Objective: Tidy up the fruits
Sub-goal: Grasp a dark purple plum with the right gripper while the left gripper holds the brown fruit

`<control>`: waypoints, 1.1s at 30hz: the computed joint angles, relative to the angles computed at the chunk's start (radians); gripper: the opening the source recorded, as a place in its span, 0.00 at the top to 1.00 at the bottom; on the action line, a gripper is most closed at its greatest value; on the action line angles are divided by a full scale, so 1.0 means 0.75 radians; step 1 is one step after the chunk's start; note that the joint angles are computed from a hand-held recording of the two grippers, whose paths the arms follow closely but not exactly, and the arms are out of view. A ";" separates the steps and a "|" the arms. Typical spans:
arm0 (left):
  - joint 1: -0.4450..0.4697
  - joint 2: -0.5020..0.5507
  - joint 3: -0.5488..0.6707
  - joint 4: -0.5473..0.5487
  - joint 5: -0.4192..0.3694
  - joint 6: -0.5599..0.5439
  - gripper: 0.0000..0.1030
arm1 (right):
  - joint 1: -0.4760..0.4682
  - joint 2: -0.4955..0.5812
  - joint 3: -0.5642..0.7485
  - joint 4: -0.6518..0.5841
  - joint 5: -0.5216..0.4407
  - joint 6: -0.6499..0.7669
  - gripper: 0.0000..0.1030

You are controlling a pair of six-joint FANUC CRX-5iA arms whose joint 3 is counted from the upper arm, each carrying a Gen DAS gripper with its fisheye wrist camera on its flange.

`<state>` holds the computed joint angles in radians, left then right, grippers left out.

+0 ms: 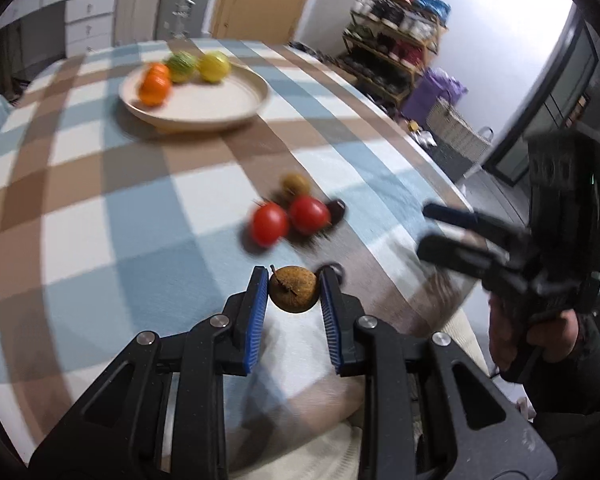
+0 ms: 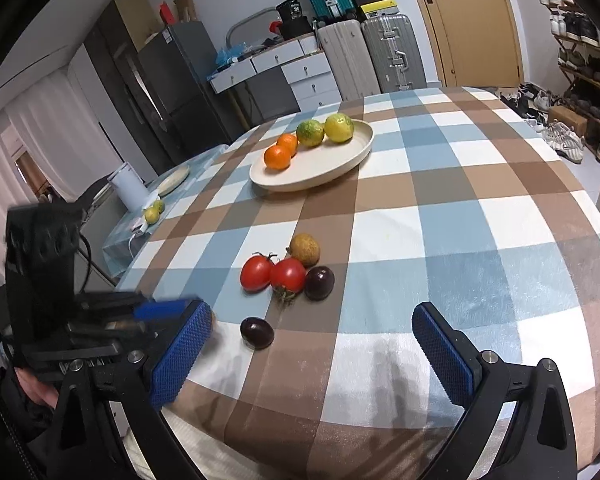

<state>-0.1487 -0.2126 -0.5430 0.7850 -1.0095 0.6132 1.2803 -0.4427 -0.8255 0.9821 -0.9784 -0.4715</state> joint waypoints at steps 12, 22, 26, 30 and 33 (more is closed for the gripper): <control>0.153 0.014 0.009 0.056 -0.002 -0.004 0.77 | -0.078 0.132 0.063 -0.090 0.211 0.160 0.18; 0.151 0.028 0.010 0.062 0.021 0.006 0.77 | -0.096 0.223 0.134 -0.149 0.218 0.350 0.49; 0.148 0.042 0.021 0.055 0.033 0.015 0.77 | -0.097 0.237 0.138 -0.168 0.230 0.393 0.55; 0.145 0.045 0.024 0.052 0.038 0.018 0.77 | -0.102 0.231 0.124 -0.150 0.249 0.389 0.64; 0.137 0.051 0.034 0.046 0.046 0.019 0.77 | -0.109 0.222 0.108 -0.133 0.268 0.381 0.75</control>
